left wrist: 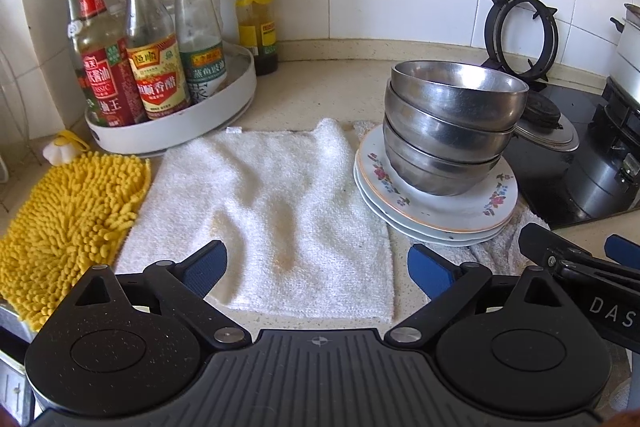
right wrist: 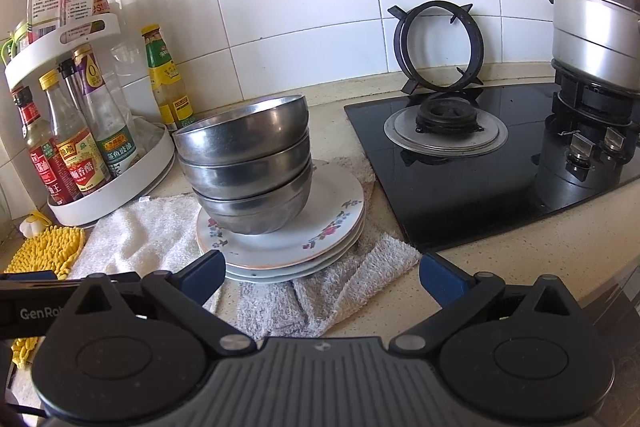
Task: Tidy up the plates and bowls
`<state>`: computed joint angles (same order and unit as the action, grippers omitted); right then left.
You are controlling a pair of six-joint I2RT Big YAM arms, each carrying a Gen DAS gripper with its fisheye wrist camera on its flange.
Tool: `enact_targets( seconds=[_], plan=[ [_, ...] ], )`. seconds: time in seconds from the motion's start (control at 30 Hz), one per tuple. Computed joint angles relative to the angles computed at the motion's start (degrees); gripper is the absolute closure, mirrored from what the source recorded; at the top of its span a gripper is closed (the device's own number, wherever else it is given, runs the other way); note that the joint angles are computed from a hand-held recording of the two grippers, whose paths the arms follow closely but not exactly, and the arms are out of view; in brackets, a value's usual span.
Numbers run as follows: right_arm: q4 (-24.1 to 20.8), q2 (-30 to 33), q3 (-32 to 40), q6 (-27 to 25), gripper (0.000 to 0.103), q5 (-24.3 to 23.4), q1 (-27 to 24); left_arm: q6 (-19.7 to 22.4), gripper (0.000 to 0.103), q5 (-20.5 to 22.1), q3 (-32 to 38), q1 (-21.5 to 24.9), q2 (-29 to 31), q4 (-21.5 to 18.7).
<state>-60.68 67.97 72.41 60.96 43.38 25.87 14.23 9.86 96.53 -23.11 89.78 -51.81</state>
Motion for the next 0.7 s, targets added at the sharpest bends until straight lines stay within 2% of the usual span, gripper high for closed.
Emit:
enact_targets(
  seconds=[0.7],
  plan=[
    [0.0, 0.6, 0.3, 0.0, 0.0, -0.7, -0.1, -0.4, 0.003, -0.4, 0.0, 0.3, 0.1, -0.2]
  ],
)
